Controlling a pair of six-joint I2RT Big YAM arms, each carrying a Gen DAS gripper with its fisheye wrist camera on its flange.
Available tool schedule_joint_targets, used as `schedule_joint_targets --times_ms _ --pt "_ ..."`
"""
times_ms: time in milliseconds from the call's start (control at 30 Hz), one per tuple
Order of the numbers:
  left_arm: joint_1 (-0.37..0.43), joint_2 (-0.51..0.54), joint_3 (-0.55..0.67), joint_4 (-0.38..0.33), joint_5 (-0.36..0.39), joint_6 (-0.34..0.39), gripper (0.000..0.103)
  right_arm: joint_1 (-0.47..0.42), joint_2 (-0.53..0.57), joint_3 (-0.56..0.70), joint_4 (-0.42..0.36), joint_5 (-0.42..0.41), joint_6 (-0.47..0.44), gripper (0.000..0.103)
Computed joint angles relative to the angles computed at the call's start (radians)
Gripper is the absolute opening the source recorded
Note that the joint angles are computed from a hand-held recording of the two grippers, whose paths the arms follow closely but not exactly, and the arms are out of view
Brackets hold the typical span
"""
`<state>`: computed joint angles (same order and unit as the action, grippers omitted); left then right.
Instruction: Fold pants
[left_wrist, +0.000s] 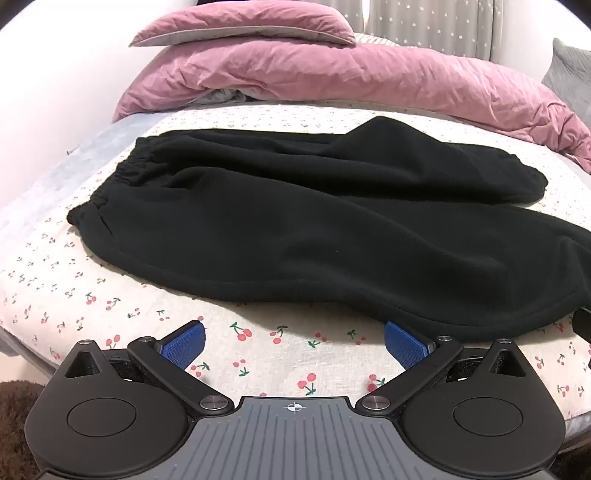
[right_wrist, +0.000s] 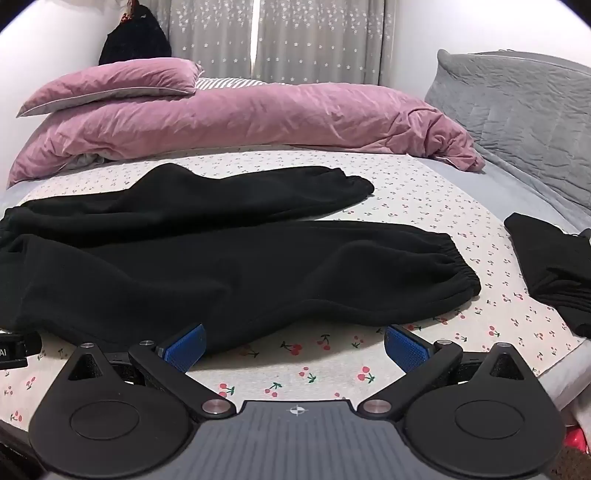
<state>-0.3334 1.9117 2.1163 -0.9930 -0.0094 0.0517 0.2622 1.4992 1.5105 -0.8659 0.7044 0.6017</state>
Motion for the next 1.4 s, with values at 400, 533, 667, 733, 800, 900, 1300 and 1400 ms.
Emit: schedule_joint_targets --times_ms 400,533,667,733,800,900,1300,1400 --pt "-0.007 -0.002 0.013 -0.034 0.0 0.018 0.103 0.006 0.033 0.041 -0.047 -0.036 -0.026 0.103" --pt "-0.008 -0.002 -0.001 -0.014 0.0 0.025 0.103 0.005 0.034 0.041 -0.045 -0.044 -0.021 0.103" --pt "-0.006 0.002 0.001 -0.015 0.004 0.028 0.103 0.005 0.04 0.053 -0.053 -0.049 -0.017 0.103" --pt "-0.007 0.004 0.002 -0.014 0.004 0.029 0.103 0.004 0.043 0.056 -0.054 -0.054 -0.016 0.103" --pt "-0.006 0.0 -0.006 -0.008 0.005 0.027 0.103 0.004 0.045 0.058 -0.054 -0.056 -0.017 0.103" --pt "-0.007 0.0 -0.005 -0.009 0.004 0.029 0.103 0.005 0.048 0.062 -0.056 -0.059 -0.02 0.103" --pt "-0.007 0.003 -0.005 -0.007 0.005 0.03 0.103 0.004 0.062 0.079 -0.067 -0.062 -0.017 0.103" --pt "-0.006 0.003 -0.006 -0.006 0.006 0.026 0.103 0.003 0.066 0.082 -0.073 -0.06 -0.016 0.103"
